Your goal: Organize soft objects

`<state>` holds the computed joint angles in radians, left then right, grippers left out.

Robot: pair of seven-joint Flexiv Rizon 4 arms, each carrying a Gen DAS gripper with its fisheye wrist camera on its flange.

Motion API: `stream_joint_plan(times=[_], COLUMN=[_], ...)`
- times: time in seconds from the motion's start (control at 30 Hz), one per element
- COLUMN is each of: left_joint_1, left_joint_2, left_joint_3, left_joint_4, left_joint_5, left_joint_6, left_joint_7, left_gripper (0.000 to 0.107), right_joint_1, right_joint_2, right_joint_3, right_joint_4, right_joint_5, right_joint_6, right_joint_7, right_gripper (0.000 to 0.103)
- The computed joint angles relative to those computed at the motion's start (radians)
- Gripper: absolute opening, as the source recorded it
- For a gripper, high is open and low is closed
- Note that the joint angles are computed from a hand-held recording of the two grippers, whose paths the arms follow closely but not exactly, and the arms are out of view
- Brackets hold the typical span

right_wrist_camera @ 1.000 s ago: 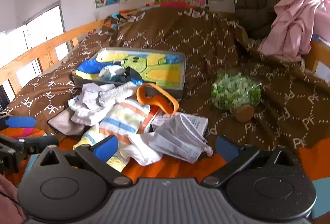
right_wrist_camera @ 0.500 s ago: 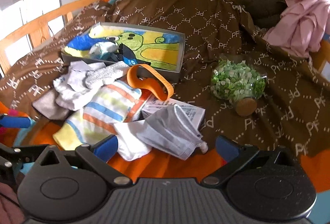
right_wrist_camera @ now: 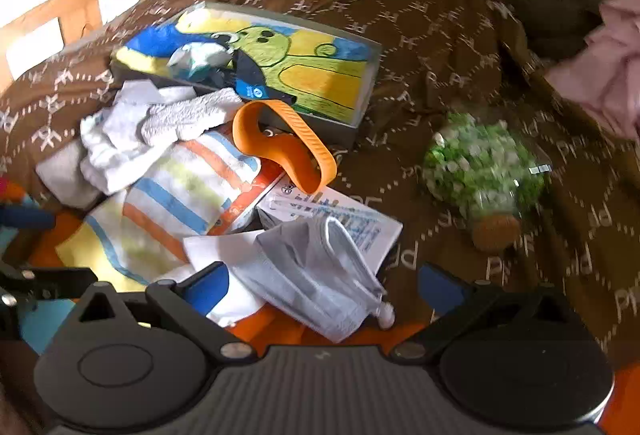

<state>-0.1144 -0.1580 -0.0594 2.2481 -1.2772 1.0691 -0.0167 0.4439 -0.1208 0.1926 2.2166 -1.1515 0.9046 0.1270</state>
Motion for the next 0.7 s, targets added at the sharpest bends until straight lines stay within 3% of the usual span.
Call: stream_joint_plan(times=[0.13,0.37,0.57,0.7], left_joint_1=[0.003,0.022,0.043,0.045], left_joint_2=[-0.020,-0.039,-0.066,-0.081], left_joint_3=[-0.005,-0.006,-0.012,-0.019], left_joint_4=[-0.019,-0.038,-0.070,-0.081], left_joint_5=[0.027,0.077,0.084,0.095], left_joint_6=[-0.017,-0.045,-0.095,-0.103], left_joint_7=[-0.038,-0.103,-0.212,-0.234], left_gripper=[0.102,0.094,0.080,0.059], right_joint_1=[-0.007,-0.024,-0.025,-0.021], right_joint_2=[-0.027,-0.055,-0.073,-0.078], right_joint_3=[-0.009,-0.033,-0.047,-0.051], right_joint_4=[-0.016,-0.017,-0.022,-0.024], right_joint_5=[0.030,0.046,0.046,0.051], right_joint_6=[0.006,0.105,0.155,0.162], right_joint_7=[-0.068,-0.091,-0.097,-0.099], right_gripper=[0.103,0.100,0.089,0.083])
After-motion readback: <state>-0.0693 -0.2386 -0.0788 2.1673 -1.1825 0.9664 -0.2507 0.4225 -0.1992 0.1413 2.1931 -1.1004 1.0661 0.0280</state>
